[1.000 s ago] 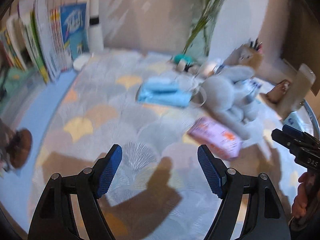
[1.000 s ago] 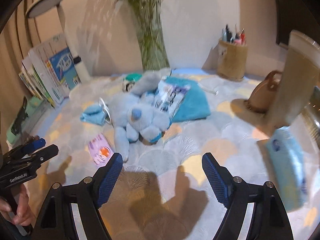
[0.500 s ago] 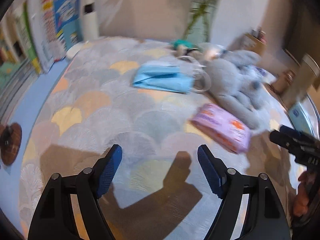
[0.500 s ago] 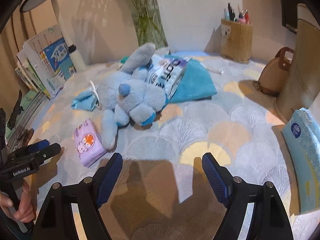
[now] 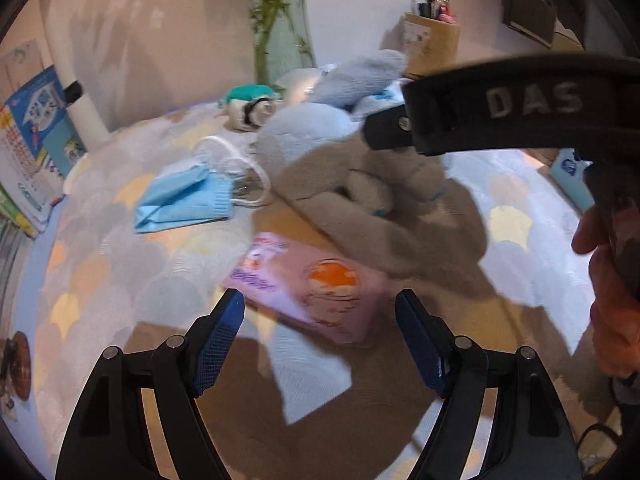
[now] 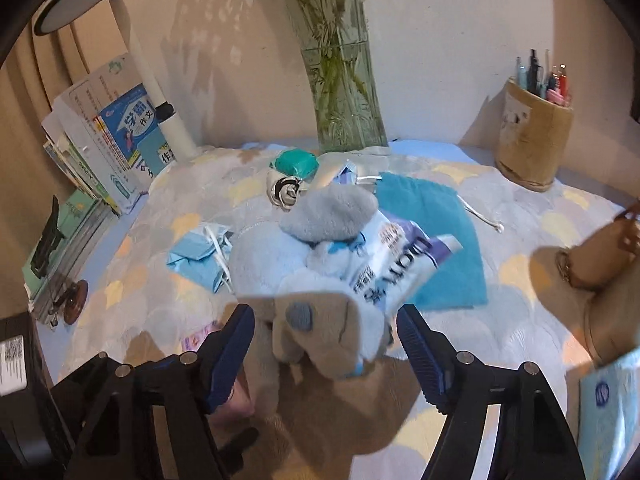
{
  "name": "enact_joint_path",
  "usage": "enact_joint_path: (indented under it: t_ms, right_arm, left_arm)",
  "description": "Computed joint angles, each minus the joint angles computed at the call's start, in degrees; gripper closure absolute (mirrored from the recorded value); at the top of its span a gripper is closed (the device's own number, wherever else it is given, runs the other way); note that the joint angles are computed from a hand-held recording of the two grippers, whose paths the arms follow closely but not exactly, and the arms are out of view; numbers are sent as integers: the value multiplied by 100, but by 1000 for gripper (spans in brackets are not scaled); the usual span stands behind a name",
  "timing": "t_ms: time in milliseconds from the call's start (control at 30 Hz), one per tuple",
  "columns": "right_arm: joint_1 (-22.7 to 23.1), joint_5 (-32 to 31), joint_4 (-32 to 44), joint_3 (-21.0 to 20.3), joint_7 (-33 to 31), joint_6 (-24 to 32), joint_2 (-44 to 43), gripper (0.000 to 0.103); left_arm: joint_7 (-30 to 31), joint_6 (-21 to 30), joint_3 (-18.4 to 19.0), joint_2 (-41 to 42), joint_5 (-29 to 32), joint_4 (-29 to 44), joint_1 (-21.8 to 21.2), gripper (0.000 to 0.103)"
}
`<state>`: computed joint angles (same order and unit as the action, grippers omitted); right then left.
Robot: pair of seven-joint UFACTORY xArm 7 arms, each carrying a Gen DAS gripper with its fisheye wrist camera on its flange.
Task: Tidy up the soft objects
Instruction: 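Grasp the pink wipes pack with the left tool while the right tool grasps the grey elephant plush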
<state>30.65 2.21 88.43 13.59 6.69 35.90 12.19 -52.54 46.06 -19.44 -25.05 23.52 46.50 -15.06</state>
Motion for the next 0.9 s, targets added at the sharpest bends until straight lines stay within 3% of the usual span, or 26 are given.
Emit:
enact_joint_path:
  t_ms: [67,167,300,467,567,633,700,733,767,900]
  right_arm:
    - [78,-268,209,-85,164,165,177,37]
    - [-87,261,415,69,-218,429,404,50]
    - [-459,1849,20,425,-1085,555,53,58]
    - [-189,2070,-467,377,-1064,607,-401,77]
    - [-11,1689,-743,280,-625,308,-521,77]
    - [-87,2134,-682,300,-761,420,-437,75]
    - [-180,2593,-596,312,-909,581,-374,58]
    - [-187,2654,-631,300,-902,526,-401,40]
    - [-173,2651,-721,281,-855,320,-451,32]
    - [-175,2675,-538,270,-695,70,-172,31]
  left_arm:
    - [107,-54,196,-252,-240,-235,-53,26]
    - [119,91,352,-794,-477,-631,61,26]
    - [172,523,494,-1453,-664,-1023,316,28]
    - [519,248,741,-2078,-1096,-1318,428,28]
    - [740,-3,730,-1905,-1314,-1160,446,28]
    - [797,-176,644,-1738,-1373,-1063,486,28]
    - [764,-255,544,-1544,-1366,-976,575,28]
    - [767,-326,553,-1451,-1399,-946,581,28]
    - [771,-422,588,-1384,-1445,-939,582,28]
    - [802,-646,691,-1233,-1604,-922,589,28]
